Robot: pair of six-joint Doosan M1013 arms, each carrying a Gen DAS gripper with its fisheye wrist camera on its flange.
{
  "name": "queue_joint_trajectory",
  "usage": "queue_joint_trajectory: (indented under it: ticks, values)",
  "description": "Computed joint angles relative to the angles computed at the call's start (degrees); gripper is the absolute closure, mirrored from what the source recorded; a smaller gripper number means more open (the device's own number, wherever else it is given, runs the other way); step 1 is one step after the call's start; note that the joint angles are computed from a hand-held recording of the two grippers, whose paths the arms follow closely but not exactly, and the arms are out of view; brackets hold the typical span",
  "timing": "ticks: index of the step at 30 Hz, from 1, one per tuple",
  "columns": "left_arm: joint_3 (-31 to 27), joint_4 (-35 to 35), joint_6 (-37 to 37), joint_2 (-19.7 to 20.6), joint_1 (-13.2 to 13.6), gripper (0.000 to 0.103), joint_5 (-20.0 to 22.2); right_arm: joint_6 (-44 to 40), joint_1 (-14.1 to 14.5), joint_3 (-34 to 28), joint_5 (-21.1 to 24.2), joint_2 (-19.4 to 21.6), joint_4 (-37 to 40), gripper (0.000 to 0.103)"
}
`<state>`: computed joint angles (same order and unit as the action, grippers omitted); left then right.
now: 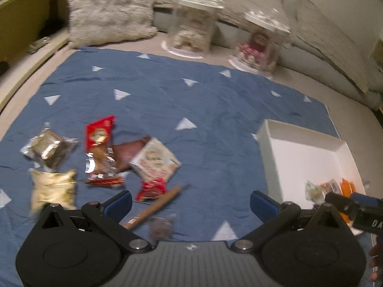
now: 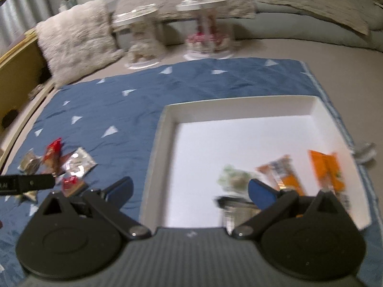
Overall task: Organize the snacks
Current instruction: 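Move both tools back toward the remaining snacks on the quilt, then grasp the cream gold-patterned bag with the left tool while the right tool grasps the small clear brown-cake bag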
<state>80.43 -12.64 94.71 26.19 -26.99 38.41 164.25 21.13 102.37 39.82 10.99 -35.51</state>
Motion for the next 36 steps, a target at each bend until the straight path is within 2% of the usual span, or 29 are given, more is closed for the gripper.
queue_joint_trajectory:
  ticks: [3, 8, 15, 19, 23, 26, 29, 32, 36]
  values:
    - [-0.1, 0.1, -0.3, -0.2, 1.3, 0.0, 0.2, -3.8, 0.4, -2.4, -1.1, 1.9, 2.4, 0.0]
    - [0.1, 5.5, -3.0, -0.3, 3.2, 0.0, 0.1, -8.9, 1.5, -6.9, -1.5, 5.3, 5.1, 0.0]
    - [-0.1, 9.5, -5.3, 0.1, 5.7, 0.0, 1.9, -18.3, 2.6, -12.3, -1.2, 9.9, 11.5, 0.0]
    - [-0.2, 13.8, -10.3, 0.5, 6.8, 0.0, 2.9, -20.9, 3.5, -15.6, 1.4, 12.7, 14.5, 0.0]
    - [-0.3, 18.2, -15.6, 1.2, 7.6, 0.0, 3.3, -23.9, 3.9, -16.8, 1.0, 14.1, 18.8, 0.001]
    - [-0.5, 17.2, -16.2, 1.6, 8.4, 0.0, 3.0, -25.9, 4.0, -18.3, 1.3, 15.5, 22.3, 0.005]
    - [-1.2, 12.2, -11.1, 2.2, 9.1, 0.002, 3.2, -27.6, 4.0, -19.6, 2.0, 16.8, 24.8, 0.007]
    - [-2.1, 10.6, -10.0, 3.1, 8.7, 0.003, 4.0, -29.5, 3.8, -20.1, 1.8, 17.5, 27.9, 0.014]
    - [-3.0, 12.8, -12.1, 4.1, 7.5, 0.005, 4.1, -30.2, 3.6, -21.2, 3.0, 18.8, 31.0, 0.024]
